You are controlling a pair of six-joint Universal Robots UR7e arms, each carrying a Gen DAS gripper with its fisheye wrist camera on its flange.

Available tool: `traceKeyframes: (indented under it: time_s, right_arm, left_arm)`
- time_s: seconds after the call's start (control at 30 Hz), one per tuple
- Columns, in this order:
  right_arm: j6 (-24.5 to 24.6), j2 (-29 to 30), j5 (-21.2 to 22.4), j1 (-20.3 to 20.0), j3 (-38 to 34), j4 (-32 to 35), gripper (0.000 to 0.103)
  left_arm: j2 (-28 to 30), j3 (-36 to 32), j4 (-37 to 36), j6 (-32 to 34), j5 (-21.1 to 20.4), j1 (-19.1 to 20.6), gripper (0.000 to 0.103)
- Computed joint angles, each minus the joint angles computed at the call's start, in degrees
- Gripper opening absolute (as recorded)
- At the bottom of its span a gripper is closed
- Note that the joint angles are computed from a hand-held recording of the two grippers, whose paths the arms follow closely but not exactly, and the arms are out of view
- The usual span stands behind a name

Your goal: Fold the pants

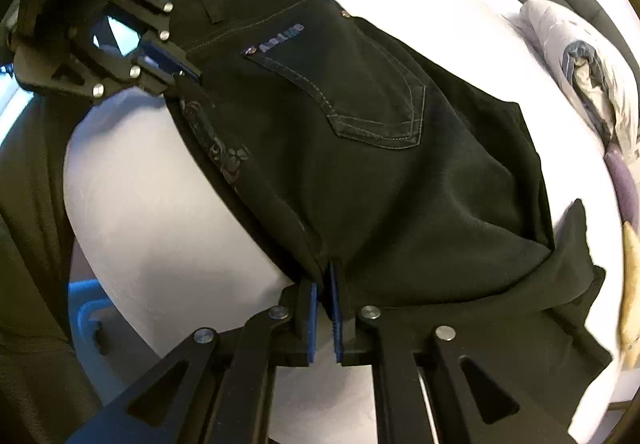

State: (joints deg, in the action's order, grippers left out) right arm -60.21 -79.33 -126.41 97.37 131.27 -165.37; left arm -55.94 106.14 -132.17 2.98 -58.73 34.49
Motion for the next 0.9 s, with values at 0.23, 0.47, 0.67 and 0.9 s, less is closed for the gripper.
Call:
traceKeyframes:
  time_s: [0.23,0.47,0.67,0.9]
  right_arm:
    - [2.09,-1.43,2.15,-1.08,0.24,0.28,0.011]
    - [5.02,-2.01,4.39,-2.24,-0.66,0.87,0.017]
    - [11.84,-9.16,12.67,-6.25,-1.77,9.62,0.071]
    - [24.56,-16.21,21.33,-13.00,-11.71,18.49,0.071]
  left_arm:
    - [-3.10,-1.11,4.73,-7.73,2.82,-1.66,0.084]
    - [-2.95,-4.57,-3.61,-15.21,1.30,-2.48,0.084]
    - [10.08,-13.94,-4.71,-20.57,-4.71,0.15,0.064]
    - [15.40,-16.47,-2.22,-27.53,-6.84,2.94,0.052]
